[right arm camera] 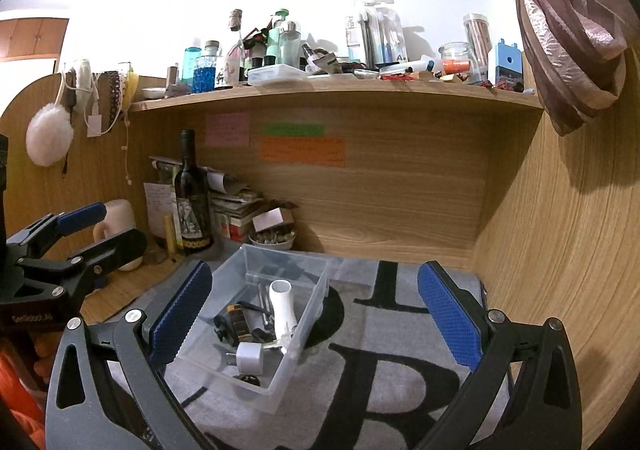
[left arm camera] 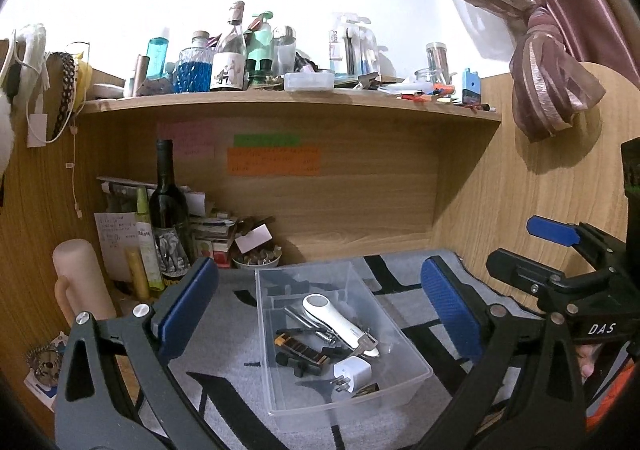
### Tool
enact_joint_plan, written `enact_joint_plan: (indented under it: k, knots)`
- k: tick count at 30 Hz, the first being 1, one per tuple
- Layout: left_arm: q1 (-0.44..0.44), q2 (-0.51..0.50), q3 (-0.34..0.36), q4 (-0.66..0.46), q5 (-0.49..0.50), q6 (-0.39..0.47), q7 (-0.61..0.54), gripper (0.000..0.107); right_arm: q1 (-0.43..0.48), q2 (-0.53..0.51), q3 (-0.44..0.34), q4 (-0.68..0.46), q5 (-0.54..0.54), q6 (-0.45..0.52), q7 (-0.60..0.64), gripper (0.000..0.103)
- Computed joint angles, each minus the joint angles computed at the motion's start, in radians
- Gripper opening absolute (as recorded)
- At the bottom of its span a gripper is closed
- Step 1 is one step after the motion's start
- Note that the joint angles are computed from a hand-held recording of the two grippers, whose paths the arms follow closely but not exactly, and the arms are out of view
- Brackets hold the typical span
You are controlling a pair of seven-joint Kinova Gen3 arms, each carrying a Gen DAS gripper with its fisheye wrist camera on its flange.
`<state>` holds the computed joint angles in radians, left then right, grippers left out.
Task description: Organize rigid objects
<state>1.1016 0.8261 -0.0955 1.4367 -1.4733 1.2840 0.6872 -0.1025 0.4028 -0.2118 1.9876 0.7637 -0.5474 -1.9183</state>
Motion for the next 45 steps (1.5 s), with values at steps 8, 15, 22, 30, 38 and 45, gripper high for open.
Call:
enact_joint_plan:
  k: [8, 15, 22, 30, 38, 45]
  knots:
    - [-0.001, -0.002, 0.004, 0.004, -0.001, -0.006, 0.007, 0.103, -0.004, -0.002, 0.003, 0.006, -0.007, -0.004, 0.012, 0.103]
    - [-0.002, -0.003, 0.004, 0.008, 0.001, -0.007, 0.014, 0.103, -0.002, -0.002, 0.001, 0.004, 0.002, 0.001, 0.005, 0.103]
    - [-0.003, -0.004, 0.006, 0.009, 0.002, -0.009, 0.014, 0.103, -0.004, -0.003, 0.001, 0.006, -0.007, 0.002, 0.010, 0.103]
    - [-0.004, -0.004, 0.005, 0.008, 0.006, -0.007, 0.013, 0.103, -0.009, -0.002, 0.004, 0.007, -0.012, -0.006, 0.026, 0.103]
    - [-0.006, -0.005, 0.005, 0.013, -0.003, -0.014, 0.019, 0.103, -0.021, -0.004, 0.007, 0.012, -0.039, -0.008, 0.058, 0.103]
    - [-0.011, -0.008, 0.006, 0.017, -0.015, -0.030, 0.025, 0.103, -0.019, -0.004, 0.003, 0.010, -0.043, -0.002, 0.061, 0.103]
